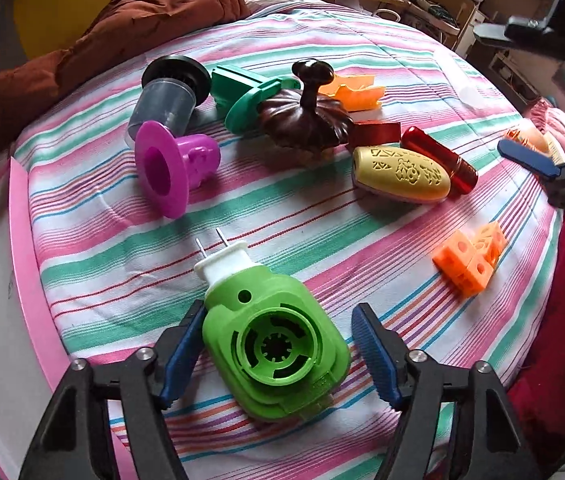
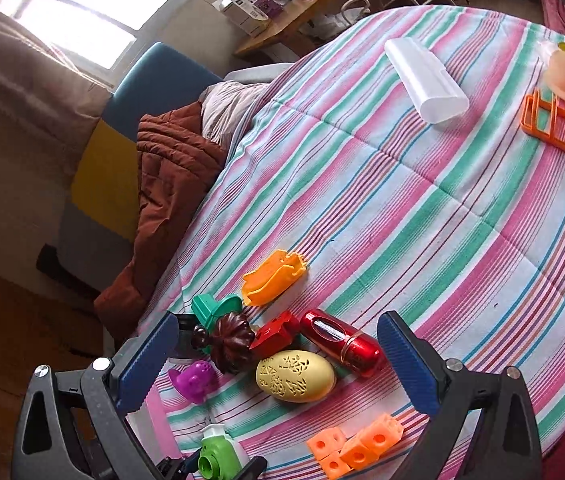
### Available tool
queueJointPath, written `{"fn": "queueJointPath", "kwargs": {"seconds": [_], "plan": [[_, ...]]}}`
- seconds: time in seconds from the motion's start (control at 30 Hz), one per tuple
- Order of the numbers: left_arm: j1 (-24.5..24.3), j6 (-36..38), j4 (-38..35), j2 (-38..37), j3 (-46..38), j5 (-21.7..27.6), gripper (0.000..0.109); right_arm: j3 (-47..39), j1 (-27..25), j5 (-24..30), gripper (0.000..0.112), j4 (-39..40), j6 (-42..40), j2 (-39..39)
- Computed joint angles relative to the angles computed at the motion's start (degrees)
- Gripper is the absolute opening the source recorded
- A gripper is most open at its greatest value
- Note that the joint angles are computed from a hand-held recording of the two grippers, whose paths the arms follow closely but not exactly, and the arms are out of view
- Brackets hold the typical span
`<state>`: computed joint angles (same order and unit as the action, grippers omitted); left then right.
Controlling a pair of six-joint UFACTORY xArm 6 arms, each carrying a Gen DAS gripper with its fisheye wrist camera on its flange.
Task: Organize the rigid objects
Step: 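Close the left tool on the green plug-in device and lift it, then carry the green device over the white tray and open the left tool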
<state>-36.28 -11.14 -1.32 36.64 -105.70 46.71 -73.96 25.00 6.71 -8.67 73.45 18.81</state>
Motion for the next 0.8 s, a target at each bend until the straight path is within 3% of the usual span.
{"fn": "queueJointPath", "kwargs": {"seconds": [0.1, 0.27, 0.33, 0.4, 0.5, 0.63, 0.73, 0.8], "plan": [[0.74, 0.05, -4.52, -0.66, 0.99, -0.84, 0.088, -0.18, 0.41, 0.47, 0.102, 5.47, -3.98, 0.47], [2.35, -0.90, -11.51, -3.59, 5.28, -3.86, 0.087, -2.24, 1.15, 3.68, 0.099, 11.24, -10.16, 1.71], [2.33, -2.17, -9.87, -4.43, 6.90, -5.25, 0.080, -3.11, 1.28, 4.85, 0.098, 11.95, -11.57, 2.15], [1.88, -4.62, -5.09, -5.15, 8.37, -6.81, 0.060, -3.95, 1.35, 5.82, 0.096, 11.06, -11.75, 2.50], [1.56, -5.15, -2.73, -6.10, 9.99, -7.86, 0.058, -5.52, 1.39, 7.88, 0.093, 6.40, -9.91, 2.91], [0.99, -7.16, 1.78, -7.01, 12.18, -10.07, 0.057, -8.30, 2.29, 10.21, 0.077, 5.07, -13.78, 3.94], [0.78, -8.43, 3.49, -8.30, 14.61, -12.00, 0.055, -12.36, 3.52, 13.64, 0.068, 7.35, -20.93, 6.09], [0.39, -8.95, 3.98, -8.68, 15.37, -12.66, 0.053, -15.54, 4.34, 16.78, 0.068, 11.14, -27.17, 8.04]]}}
